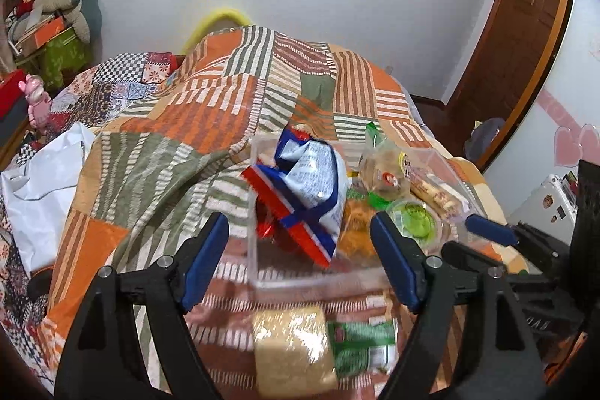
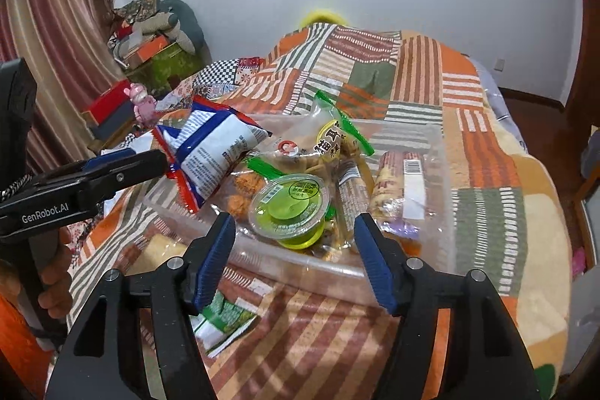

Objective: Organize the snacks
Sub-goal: 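Grasp the wrapped sponge cake with the left tool while the right grasps the green-white packet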

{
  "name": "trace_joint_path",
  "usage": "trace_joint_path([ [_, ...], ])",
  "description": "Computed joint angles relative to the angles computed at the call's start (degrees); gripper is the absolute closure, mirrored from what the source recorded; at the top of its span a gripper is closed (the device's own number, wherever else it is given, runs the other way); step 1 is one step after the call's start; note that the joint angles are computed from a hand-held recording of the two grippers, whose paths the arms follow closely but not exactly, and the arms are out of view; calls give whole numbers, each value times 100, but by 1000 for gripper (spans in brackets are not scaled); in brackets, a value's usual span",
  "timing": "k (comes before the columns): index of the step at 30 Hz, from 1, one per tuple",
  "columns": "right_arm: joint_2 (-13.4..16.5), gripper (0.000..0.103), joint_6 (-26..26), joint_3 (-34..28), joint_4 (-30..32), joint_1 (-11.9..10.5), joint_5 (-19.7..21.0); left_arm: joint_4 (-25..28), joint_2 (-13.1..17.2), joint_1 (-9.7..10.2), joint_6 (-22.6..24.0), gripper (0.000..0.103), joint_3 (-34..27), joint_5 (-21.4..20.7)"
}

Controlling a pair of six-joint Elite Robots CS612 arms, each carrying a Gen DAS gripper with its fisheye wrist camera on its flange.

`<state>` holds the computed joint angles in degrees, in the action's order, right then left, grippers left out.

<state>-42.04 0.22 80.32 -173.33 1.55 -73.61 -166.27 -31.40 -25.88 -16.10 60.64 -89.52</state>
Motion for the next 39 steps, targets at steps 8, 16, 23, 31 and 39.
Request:
trace_joint_path([
  [8,-165,39,-112,287,-210,7,3,-19,-261,-28,83,20,533,94],
  [16,-229,38,-249,467,-116,39,38,555,-194,-34,27,20,594,-48],
  [23,-157,38,-453,406,320,98,100,722,-78,-56,81,21,563,-183],
  [31,-37,38,-689,205,764,189,220,639,-44,2,73,46,649,-304],
  [39,160,31,-902,-103,1229,302,203,448,-94,78,42,47,857,-181],
])
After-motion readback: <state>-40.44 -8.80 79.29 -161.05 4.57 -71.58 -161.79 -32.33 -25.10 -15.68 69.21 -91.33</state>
